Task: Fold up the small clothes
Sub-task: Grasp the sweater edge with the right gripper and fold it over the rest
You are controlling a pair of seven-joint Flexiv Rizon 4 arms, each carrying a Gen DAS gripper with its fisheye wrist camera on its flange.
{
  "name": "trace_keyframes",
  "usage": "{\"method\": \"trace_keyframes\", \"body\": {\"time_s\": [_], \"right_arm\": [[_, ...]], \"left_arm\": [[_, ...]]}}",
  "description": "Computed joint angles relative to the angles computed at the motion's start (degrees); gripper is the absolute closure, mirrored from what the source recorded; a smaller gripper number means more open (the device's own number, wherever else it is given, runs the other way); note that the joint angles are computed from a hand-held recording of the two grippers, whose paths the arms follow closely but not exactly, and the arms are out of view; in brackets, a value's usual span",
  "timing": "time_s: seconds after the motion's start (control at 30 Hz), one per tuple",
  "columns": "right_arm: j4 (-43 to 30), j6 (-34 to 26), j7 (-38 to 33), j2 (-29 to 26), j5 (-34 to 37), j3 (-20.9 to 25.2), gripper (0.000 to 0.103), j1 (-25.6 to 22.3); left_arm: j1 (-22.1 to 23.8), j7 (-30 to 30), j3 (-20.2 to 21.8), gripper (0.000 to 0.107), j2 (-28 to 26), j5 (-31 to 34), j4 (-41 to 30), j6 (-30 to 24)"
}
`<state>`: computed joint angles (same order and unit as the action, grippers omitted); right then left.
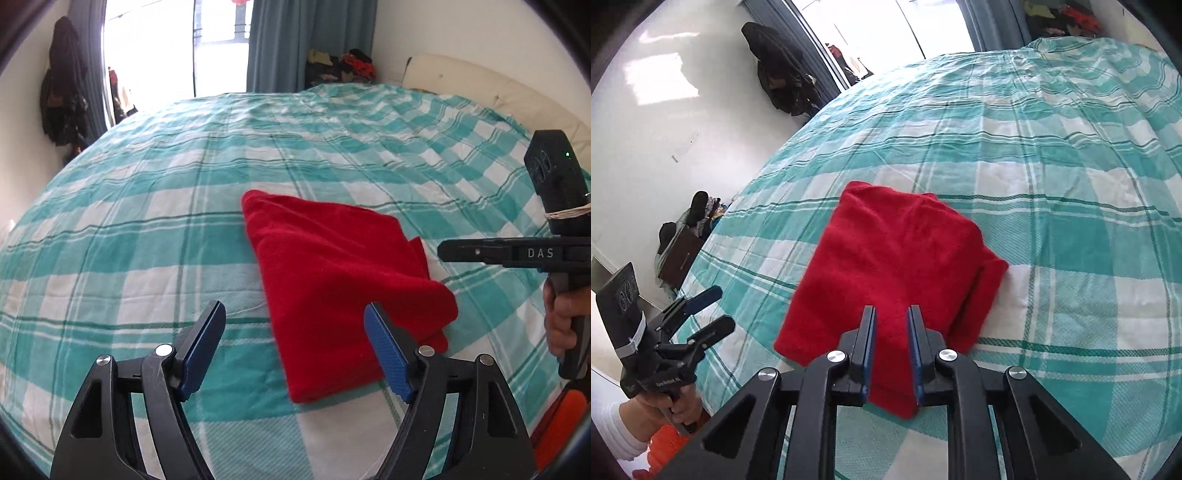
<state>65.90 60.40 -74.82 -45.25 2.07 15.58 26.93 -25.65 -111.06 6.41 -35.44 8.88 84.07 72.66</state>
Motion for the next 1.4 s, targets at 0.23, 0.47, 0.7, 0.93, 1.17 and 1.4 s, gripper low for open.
{"method": "trace_keyframes", "body": {"time_s": [0.23,0.47,0.7,0.93,1.17,1.4], "right_arm": [[-5.8,-10.0,0.5,-6.4,4.1,1.4,0.089,-1.3],[-6.9,-6.9,2.1,-5.8,3.9,0.8,0.052,-2.1],[-16.7,-15.5,7.2,-12.1,-5.3,-8.4,0.099,3.8],[-7.5,-8.5,11.7,-6.5,-7.1,-10.7,0.076,4.5],[5.6,1.9,-4.4,-0.4,-4.5,1.3,0.082,0.2],[16.3,6.2,8.2,4.3,-5.9,-5.5,0.081,4.4]], "left_arm": [[-0.5,9.8,-1.9,0.059,-7.1,2.4,-7.1,-11.7],[0.2,9.7,-2.4,0.059,-6.4,0.3,-3.8,-7.0],[1.2,13.4,-3.8,0.057,-4.8,-0.4,-1.3,-5.5],[3.2,13.5,-5.7,0.039,-1.5,-4.8,2.7,-4.1],[3.5,11.8,-5.8,0.044,-1.5,-8.4,4.5,-7.0],[0.9,6.6,-2.1,0.036,3.6,-4.0,7.9,-7.9]]}}
